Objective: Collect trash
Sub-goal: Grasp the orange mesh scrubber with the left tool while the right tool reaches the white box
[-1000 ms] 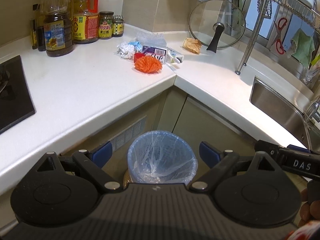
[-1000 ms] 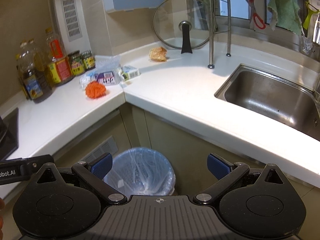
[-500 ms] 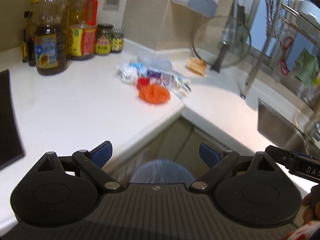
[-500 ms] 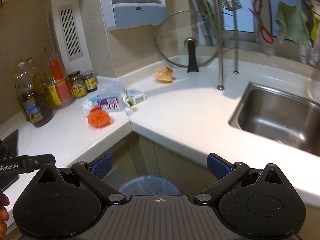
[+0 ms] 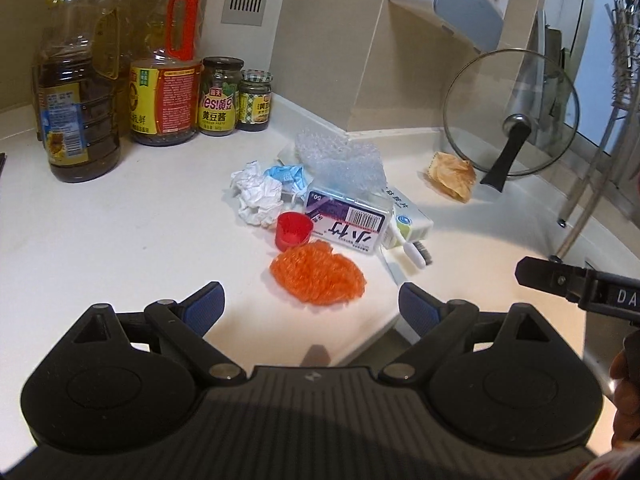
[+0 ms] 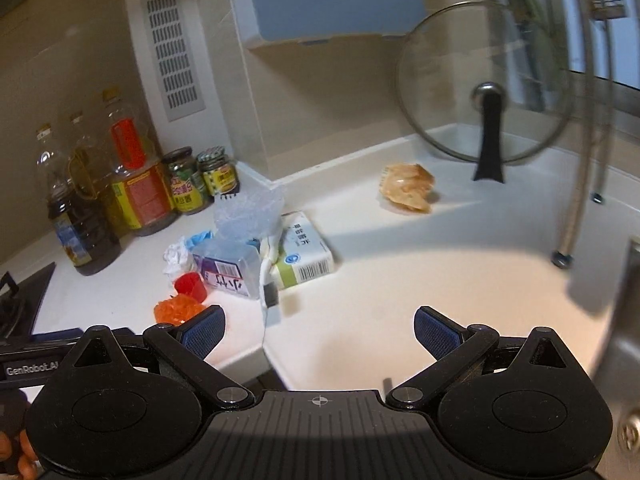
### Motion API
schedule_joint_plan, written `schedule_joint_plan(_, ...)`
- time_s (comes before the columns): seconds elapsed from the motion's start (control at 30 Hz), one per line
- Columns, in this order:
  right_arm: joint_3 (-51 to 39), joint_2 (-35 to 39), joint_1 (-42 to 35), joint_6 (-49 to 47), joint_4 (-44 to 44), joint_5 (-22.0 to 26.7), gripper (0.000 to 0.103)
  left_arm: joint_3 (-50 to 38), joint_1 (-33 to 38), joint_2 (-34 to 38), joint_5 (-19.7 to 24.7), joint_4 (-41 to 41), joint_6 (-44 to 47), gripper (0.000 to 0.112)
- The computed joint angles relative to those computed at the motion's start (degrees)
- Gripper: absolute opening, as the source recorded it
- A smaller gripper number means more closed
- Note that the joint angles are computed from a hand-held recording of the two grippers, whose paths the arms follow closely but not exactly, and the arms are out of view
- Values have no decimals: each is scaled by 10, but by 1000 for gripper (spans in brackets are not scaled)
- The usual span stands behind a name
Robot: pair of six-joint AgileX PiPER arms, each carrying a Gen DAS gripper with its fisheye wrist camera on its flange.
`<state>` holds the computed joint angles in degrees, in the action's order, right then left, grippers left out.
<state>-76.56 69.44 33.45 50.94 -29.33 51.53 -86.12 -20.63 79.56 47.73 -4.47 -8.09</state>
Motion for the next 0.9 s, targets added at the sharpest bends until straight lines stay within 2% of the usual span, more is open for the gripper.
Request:
schedule_joint_plan(0.1,7,17,-101,-151,136,-72,96,-17,-45,42,-18,87,-57,91)
schedule_joint_plan(0.23,-3,47,-166,-258,234,-95,92,-43,-68,90,-17,139,-85,85)
schedule_joint_plan(0.37,-15,66,-171,-261,234,-98,91,-55,-69,116,-20,142,-71,76)
schedule_joint_plan(0.43,-20,72,-166,-243,225,-94,91,-63,-58,124,-17,115,-48,63)
schedule_joint_plan(0.57,-39,89,-142,-227,198,-86,90,-52,-49,119,-30,91,-13,54)
schedule_joint_plan(0.6,-43,93,-137,-225,194,-86,89,-50,-44,117,-31,79,0,47)
schedule_joint_plan(0.67,-55,103,-127,-223,189,-88,87,-51,-36,112,-26,62,26,42)
schedule_joint_plan(0.73,-73,118,-117,-242,195,-88,85,-54,-26,107,-18,49,44,36)
schedule_joint_plan(0.9,-144,169,-104,-357,229,-77,76,-61,16,93,3,10,68,33)
